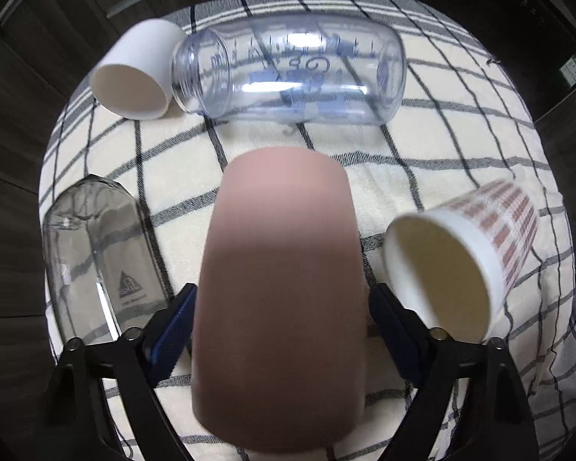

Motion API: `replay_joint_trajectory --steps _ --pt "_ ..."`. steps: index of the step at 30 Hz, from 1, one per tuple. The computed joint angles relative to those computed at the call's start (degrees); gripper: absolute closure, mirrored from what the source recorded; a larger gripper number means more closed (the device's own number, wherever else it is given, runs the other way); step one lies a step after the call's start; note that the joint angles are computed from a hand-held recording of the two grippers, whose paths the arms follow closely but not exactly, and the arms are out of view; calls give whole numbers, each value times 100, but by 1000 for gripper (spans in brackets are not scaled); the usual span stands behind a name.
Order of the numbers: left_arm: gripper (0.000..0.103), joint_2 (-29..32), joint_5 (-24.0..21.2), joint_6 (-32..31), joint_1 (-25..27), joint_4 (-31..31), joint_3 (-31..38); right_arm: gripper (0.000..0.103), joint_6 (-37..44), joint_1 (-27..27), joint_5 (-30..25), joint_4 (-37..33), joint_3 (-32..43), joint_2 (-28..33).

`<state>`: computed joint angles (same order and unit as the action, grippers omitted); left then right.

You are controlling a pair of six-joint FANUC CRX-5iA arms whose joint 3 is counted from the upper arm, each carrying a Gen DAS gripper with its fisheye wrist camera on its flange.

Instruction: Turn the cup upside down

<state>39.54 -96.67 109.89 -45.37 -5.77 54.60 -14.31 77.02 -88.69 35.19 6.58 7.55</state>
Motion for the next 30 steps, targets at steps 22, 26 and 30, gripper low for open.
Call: replay_joint_trajectory --steps 22,26,30 --pt "32 -1275 655 561 -219 -20 -1410 11 -43 334 -408 57 213 37" --pt "32 -1659 792 994 -301 -27 -1894 11 -129 506 -560 39 205 -32" --pt "32 -1971 938 1443 -457 83 -2314 11 -169 747 -817 73 200 -85"
